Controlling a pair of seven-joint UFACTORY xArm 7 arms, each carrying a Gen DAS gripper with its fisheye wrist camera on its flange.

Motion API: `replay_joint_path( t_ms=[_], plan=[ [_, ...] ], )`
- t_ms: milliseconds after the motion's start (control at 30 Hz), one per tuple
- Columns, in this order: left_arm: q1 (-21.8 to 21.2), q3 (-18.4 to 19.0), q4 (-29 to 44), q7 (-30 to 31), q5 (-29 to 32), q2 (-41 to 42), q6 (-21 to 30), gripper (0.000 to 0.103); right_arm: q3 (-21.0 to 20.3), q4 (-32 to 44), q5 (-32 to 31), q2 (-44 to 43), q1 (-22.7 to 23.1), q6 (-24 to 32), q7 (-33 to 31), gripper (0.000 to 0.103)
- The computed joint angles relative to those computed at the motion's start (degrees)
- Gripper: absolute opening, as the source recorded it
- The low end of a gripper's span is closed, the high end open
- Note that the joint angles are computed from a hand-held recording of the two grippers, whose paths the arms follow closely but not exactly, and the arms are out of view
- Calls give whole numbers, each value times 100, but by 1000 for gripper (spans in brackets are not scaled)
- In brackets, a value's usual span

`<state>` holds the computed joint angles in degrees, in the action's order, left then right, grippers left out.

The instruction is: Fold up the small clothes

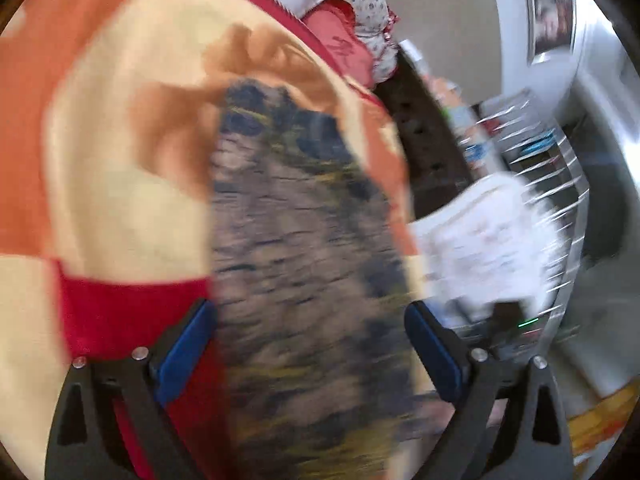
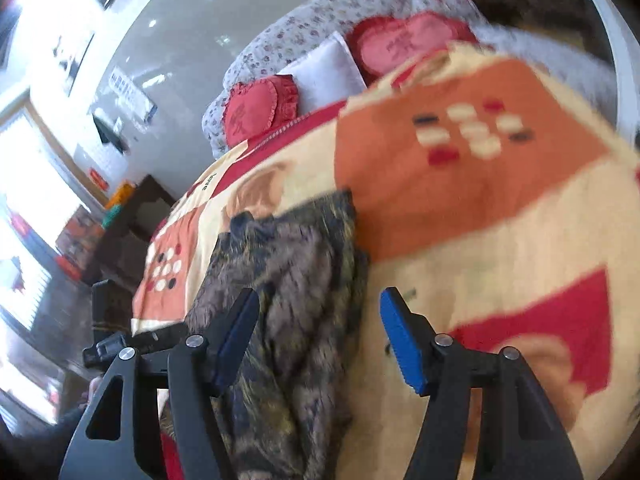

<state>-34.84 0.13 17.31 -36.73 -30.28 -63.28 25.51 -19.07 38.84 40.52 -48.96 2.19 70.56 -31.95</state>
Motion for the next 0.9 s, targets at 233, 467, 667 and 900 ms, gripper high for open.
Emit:
replay_joint_path(
  t_ms=[233, 467, 667, 900],
  plan=[
    [-363, 268, -114, 73, -361, 145, -646, 91, -730, -434, 1236, 675, -41, 678, 330, 82],
    [13, 89, -100, -114, -56, 162, -198, 73, -242, -617, 1600, 1010, -358, 770, 52, 86],
    [183, -200, -21, -237, 214, 226, -17, 74, -259, -171, 1723, 1353, -267, 1764, -611, 98],
    [230, -267, -31, -433, 307, 254, -57, 74, 695, -239, 909, 721, -253, 698, -565, 62]
  ],
)
